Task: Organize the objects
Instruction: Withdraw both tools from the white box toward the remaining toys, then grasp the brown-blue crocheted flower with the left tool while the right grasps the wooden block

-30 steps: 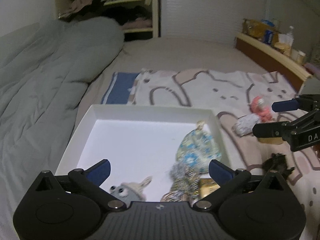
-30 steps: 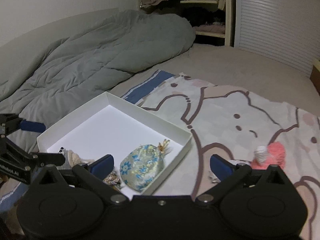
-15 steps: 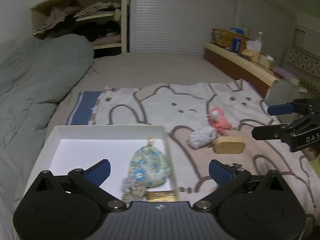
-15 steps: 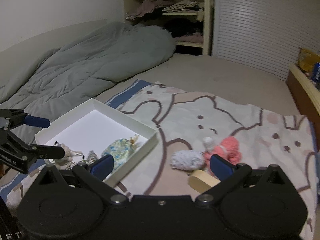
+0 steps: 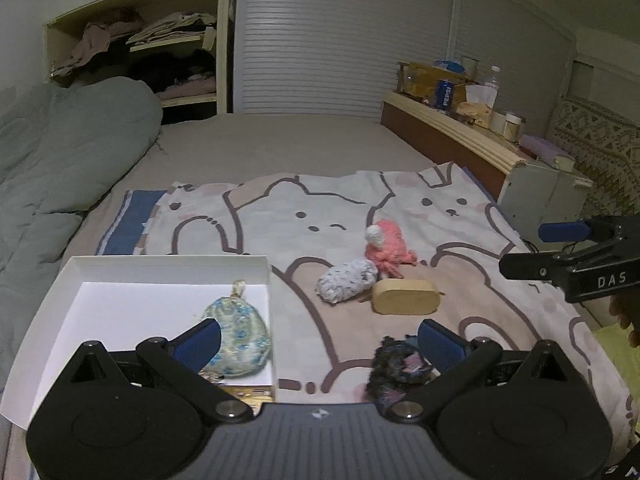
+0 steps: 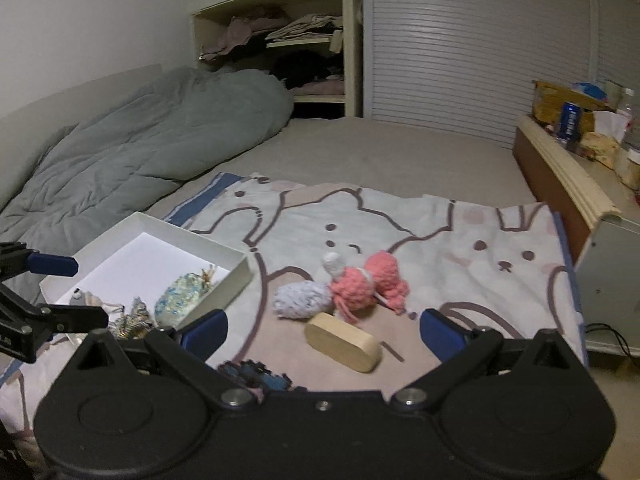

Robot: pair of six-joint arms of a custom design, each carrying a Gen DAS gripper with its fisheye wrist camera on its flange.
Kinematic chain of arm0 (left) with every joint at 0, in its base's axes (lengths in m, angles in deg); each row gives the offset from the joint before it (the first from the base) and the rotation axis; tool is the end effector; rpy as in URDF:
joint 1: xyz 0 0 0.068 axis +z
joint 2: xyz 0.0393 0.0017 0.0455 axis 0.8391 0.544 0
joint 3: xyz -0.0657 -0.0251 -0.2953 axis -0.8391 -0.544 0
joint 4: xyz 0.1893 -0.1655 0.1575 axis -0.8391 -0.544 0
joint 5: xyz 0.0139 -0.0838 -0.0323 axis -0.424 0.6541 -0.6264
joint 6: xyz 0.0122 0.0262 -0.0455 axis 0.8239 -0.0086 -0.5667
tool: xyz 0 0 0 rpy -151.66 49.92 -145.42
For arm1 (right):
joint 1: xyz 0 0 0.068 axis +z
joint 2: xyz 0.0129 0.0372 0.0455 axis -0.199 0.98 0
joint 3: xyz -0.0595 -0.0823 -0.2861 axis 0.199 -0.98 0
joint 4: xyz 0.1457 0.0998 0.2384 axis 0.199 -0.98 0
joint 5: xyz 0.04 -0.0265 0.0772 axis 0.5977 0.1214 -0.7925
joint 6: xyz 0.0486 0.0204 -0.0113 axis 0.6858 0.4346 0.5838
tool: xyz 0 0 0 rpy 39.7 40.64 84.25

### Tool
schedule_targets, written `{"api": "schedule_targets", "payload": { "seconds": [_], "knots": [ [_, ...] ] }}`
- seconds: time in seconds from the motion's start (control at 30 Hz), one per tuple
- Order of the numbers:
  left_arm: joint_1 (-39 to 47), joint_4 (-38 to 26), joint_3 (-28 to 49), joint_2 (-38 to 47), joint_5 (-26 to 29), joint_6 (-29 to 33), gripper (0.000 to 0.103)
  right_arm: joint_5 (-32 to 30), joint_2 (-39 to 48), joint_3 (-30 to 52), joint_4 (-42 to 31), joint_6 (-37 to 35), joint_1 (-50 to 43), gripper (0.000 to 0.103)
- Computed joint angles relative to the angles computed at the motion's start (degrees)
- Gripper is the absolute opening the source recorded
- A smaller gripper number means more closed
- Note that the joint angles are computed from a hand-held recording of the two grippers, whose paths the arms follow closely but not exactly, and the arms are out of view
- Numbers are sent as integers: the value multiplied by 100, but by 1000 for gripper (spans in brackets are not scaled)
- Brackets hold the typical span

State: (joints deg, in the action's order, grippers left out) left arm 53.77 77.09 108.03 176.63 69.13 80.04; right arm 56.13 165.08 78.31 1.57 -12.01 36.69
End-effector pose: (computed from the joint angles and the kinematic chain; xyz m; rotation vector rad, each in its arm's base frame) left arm 0.3286 -0.0343 0.1695 0.6307 2.1665 -0.3856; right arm 0.2397 0.2339 0.1852 0.0913 2.1773 0.0008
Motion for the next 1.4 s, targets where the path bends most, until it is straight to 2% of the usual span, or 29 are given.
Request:
{"api": "schedule_targets", "payload": {
  "seconds": [0.17, 0.33, 0.57, 0.63, 0.73, 0.8, 1.0, 1.1, 1.2, 1.4],
  "knots": [
    [-269, 417, -283, -128, -114, -317, 103, 102, -153, -308, 161, 186, -11, 103],
    [-567, 1138, -598, -101, -314, -657, 103, 250, -165, -575, 511, 156, -22, 103],
    [-1019, 2018, -880, 293, -480, -656, 101, 240, 9, -768, 1012, 35, -261, 103],
    [-1115, 2073, -862, 473, -429, -622, 98, 98, 113, -795, 1242, -124, -389, 101],
    [-1221, 2147, -803, 808, -395, -504, 94, -152, 351, -752, 1511, -238, -639, 87],
    [-1281, 2243, -782, 1021, -454, -450, 91, -314, 539, -691, 1679, -273, -807, 83],
    [-1323, 2325, -548, 1661, -427, -278, 83, -697, 1223, -243, 1636, -150, -1306, 70],
    [-1318, 2310, -465, 1855, -416, -257, 81, -760, 1642, 5, 1684, -106, -1515, 66],
    [-1308, 2078, -286, 2000, -405, -255, 77, -807, 2028, 231, 1799, -105, -1687, 65],
    [-1224, 1789, -49, 2199, -247, -312, 76, -1008, 2626, 605, 1802, -47, -1933, 64]
  ]
}}
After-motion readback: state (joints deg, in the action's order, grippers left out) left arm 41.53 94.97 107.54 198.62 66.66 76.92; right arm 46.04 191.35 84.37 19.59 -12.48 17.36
